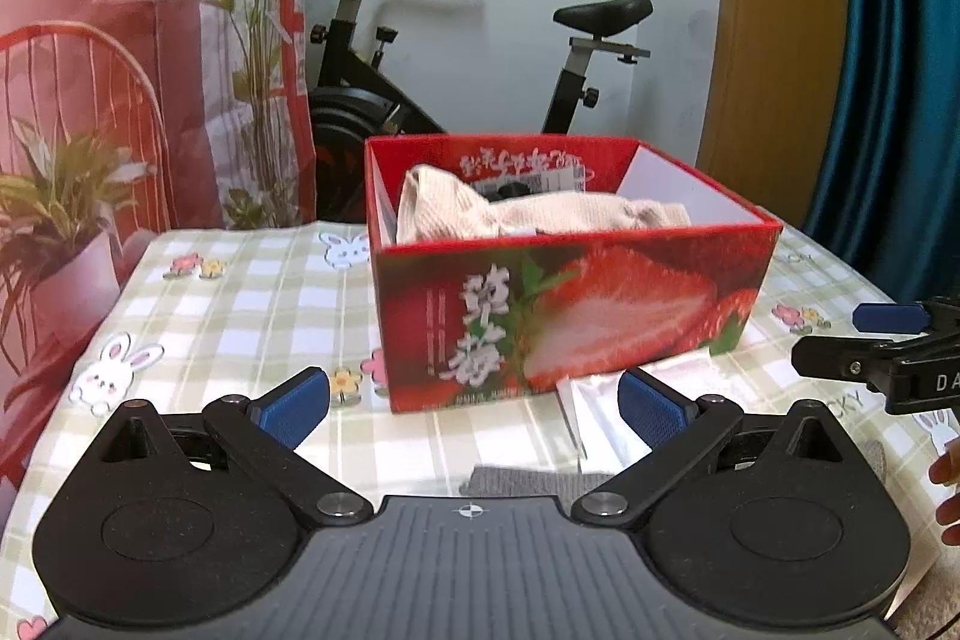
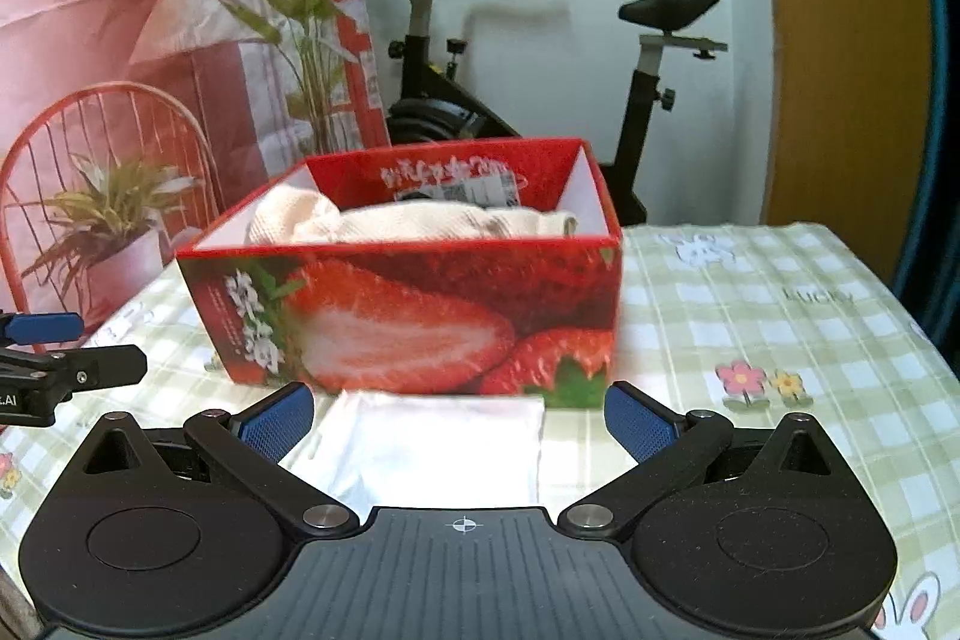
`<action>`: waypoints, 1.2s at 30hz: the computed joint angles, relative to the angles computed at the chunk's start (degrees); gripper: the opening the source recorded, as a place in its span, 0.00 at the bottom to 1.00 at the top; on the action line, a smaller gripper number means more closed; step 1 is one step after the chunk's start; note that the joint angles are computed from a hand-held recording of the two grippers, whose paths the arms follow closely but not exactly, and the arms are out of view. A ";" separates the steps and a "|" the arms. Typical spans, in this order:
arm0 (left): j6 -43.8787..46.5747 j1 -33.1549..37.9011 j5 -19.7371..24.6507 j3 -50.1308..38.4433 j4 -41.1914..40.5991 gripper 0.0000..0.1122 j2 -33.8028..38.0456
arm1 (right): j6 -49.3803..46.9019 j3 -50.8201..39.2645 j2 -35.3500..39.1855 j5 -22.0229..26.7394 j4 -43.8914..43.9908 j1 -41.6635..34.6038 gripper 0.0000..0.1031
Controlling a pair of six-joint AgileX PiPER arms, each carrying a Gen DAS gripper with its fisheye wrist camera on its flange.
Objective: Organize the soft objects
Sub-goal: 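Move both open tools back to the grey knit cloth on the table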
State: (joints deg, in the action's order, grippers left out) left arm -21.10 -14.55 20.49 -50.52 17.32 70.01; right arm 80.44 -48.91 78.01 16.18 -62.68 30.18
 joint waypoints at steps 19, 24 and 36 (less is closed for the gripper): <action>-7.59 -0.43 0.97 7.18 2.80 0.92 -4.87 | -1.36 8.03 -5.31 2.66 1.92 4.09 1.00; 1.01 1.25 0.35 7.72 -6.33 0.92 -4.20 | -0.57 8.90 -5.64 4.02 1.91 4.63 1.00; 22.73 6.85 -0.81 9.54 -31.35 0.80 -3.28 | 1.44 11.47 -7.41 7.12 3.72 4.22 0.95</action>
State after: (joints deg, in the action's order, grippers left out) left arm 1.63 -7.70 19.68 -40.99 -14.03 66.73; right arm 81.88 -37.44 70.60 23.30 -58.96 34.40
